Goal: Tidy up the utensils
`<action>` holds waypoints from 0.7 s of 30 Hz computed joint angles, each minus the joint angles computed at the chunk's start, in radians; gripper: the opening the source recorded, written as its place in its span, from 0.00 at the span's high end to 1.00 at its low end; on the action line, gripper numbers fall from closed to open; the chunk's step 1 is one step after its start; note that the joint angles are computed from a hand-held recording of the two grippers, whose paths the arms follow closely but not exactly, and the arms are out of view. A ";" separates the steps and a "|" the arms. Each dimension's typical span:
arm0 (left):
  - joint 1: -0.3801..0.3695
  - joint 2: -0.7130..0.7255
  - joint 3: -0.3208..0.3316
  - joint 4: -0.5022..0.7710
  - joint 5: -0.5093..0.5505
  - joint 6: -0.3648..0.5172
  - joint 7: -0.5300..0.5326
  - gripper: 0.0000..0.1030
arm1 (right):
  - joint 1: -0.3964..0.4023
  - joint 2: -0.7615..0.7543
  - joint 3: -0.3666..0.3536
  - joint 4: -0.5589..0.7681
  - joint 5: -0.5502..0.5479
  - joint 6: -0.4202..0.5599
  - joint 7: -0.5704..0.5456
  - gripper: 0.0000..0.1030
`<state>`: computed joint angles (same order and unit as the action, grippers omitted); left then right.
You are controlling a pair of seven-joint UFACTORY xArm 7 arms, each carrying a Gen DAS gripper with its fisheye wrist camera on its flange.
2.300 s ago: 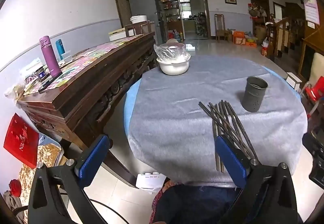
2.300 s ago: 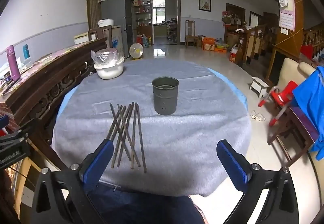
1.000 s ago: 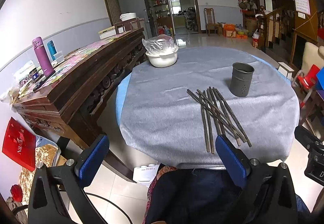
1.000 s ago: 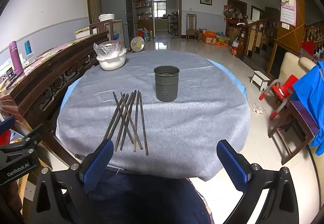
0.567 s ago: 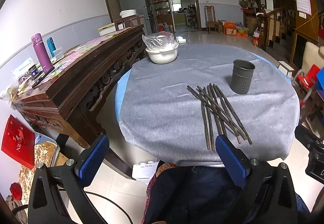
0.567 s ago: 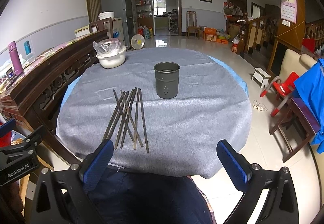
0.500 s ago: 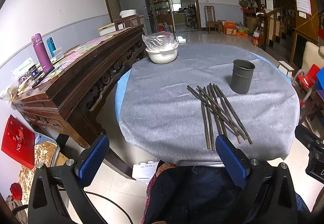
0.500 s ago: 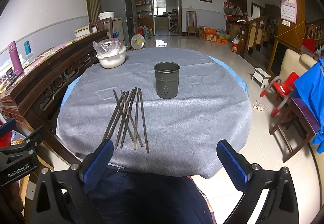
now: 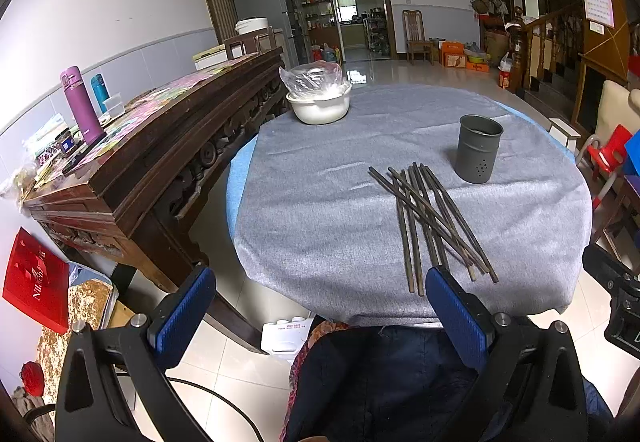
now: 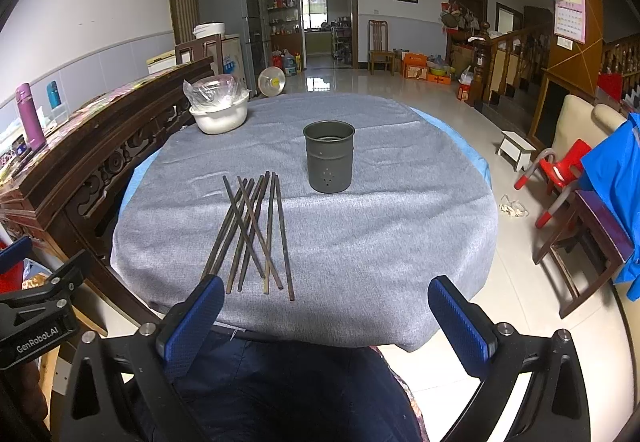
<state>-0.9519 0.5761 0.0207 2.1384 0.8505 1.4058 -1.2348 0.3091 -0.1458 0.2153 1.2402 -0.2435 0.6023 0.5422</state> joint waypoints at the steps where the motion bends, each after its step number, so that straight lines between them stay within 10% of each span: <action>1: 0.000 0.000 0.000 -0.003 0.000 -0.002 -0.001 0.00 | 0.000 0.000 0.000 -0.001 0.001 0.000 0.001 0.00; 21: 0.049 -0.030 -0.028 -0.076 -0.053 -0.084 -0.009 0.00 | 0.001 0.042 -0.023 0.012 0.060 -0.033 -0.043 0.00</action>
<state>-0.9026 0.5461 -0.0069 2.0625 0.7974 1.3221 -1.2439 0.3101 -0.1037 0.1919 1.2523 -0.1831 0.5693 0.4995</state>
